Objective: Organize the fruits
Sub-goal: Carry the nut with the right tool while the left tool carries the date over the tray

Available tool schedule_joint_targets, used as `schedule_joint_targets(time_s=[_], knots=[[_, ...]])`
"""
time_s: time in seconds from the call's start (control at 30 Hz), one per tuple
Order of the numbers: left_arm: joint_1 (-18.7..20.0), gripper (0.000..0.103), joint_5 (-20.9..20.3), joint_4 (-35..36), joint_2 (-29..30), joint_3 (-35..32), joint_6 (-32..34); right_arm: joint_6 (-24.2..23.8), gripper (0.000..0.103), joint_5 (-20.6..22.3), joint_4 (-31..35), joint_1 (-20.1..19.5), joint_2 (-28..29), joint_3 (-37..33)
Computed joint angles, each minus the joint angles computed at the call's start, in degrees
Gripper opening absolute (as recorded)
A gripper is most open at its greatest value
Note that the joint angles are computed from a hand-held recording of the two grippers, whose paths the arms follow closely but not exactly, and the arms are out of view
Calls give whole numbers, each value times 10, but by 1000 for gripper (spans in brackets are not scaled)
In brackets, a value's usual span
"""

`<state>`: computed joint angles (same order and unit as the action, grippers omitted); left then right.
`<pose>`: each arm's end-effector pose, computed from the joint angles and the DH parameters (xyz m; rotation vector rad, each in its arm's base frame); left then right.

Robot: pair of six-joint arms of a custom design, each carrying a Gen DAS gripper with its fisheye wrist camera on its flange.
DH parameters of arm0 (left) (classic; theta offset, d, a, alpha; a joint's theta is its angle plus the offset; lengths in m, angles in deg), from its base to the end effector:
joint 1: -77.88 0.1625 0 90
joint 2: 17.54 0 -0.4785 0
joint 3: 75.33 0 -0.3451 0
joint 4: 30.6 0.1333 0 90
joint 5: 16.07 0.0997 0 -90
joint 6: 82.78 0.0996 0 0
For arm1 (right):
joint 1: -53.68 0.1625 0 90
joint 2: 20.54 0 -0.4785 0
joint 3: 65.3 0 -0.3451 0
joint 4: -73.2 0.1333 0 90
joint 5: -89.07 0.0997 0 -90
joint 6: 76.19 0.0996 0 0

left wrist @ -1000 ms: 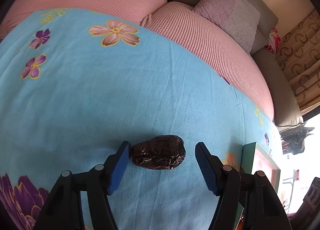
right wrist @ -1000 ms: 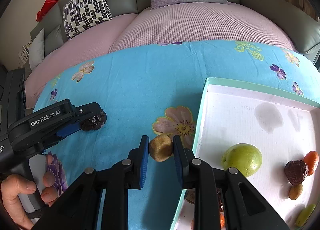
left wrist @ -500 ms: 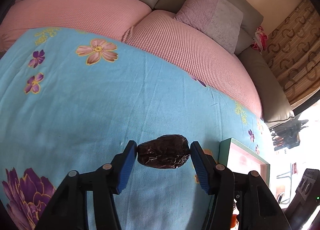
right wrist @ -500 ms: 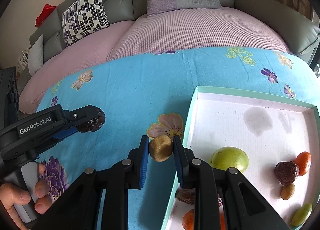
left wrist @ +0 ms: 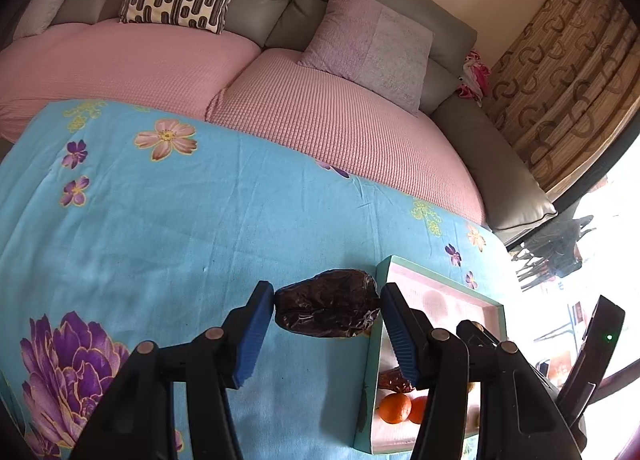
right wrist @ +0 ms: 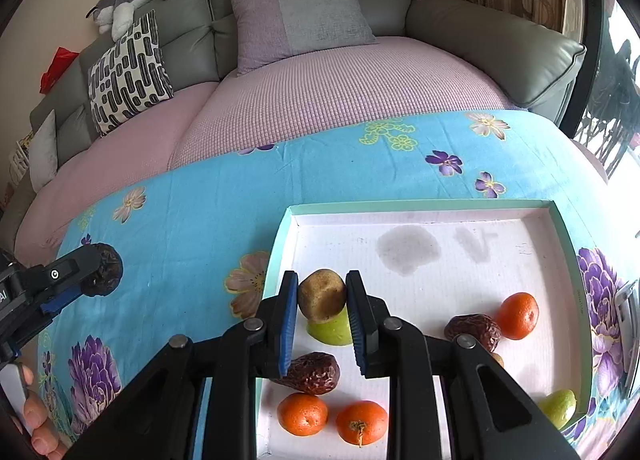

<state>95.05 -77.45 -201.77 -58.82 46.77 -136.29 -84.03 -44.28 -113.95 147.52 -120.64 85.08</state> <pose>-0.4385 -0.3249 0.0507 0.4760 2.8095 -0.6526 0.0820 -0.2527 0.3914 -0.1537 -2.2341 0.9254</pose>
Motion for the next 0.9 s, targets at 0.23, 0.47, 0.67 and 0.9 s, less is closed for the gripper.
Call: schedule_joint_targets(time_s=[0.23,0.47,0.67,0.9], knots=[[-23,58,-40,-15,14,-8,23,6,25,-28,25,-3,-73,-4],[-45,58,-74,-18,29,-9,25,6,25,-15,61,-39,-128,1],[-65,58,-108,-11,48,-3,23,7,25,-1,91,-57,-170,13],[-79,58,-114,-1,58,10,13,-7,25,26,114,-86,-209,34]])
